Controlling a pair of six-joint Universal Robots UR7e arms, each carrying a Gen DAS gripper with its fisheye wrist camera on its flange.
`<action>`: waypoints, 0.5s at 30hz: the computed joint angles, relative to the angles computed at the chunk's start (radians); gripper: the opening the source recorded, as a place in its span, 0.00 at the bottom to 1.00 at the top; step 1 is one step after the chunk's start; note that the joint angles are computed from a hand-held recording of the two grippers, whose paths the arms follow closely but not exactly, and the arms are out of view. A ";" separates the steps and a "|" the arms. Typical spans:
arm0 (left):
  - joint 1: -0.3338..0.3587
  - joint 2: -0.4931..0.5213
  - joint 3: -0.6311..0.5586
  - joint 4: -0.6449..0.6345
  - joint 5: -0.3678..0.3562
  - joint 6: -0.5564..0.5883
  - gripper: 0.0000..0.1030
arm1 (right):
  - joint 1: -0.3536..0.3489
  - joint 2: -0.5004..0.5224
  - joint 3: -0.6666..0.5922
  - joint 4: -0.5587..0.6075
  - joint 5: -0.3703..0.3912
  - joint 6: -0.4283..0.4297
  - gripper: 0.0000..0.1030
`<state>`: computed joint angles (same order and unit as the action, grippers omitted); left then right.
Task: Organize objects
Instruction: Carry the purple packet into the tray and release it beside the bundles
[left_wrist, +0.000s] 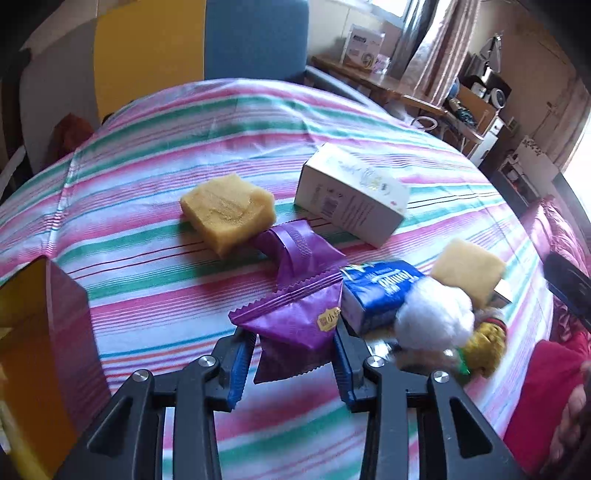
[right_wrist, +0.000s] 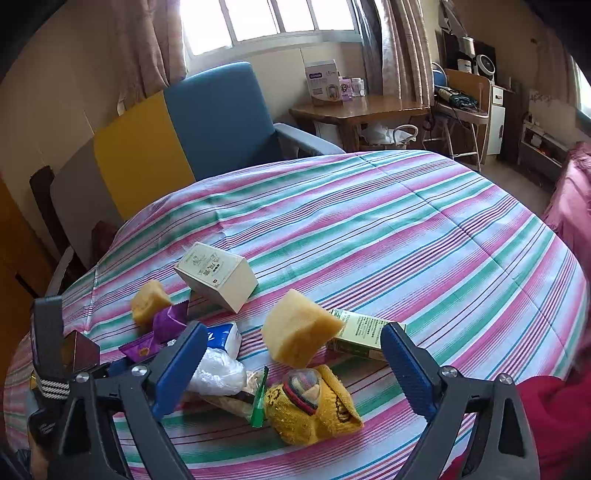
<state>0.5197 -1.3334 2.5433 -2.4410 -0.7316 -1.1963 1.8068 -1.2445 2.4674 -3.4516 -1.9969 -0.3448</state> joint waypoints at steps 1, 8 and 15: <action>-0.034 -0.030 0.015 0.029 -0.007 -0.033 0.38 | -0.001 -0.002 -0.001 0.008 0.008 -0.001 0.85; -0.203 -0.186 0.075 0.225 -0.046 -0.213 0.38 | 0.043 0.034 0.002 0.060 0.057 -0.114 0.81; -0.376 -0.353 0.118 0.475 -0.110 -0.434 0.38 | 0.087 0.122 -0.019 0.111 0.009 -0.193 0.90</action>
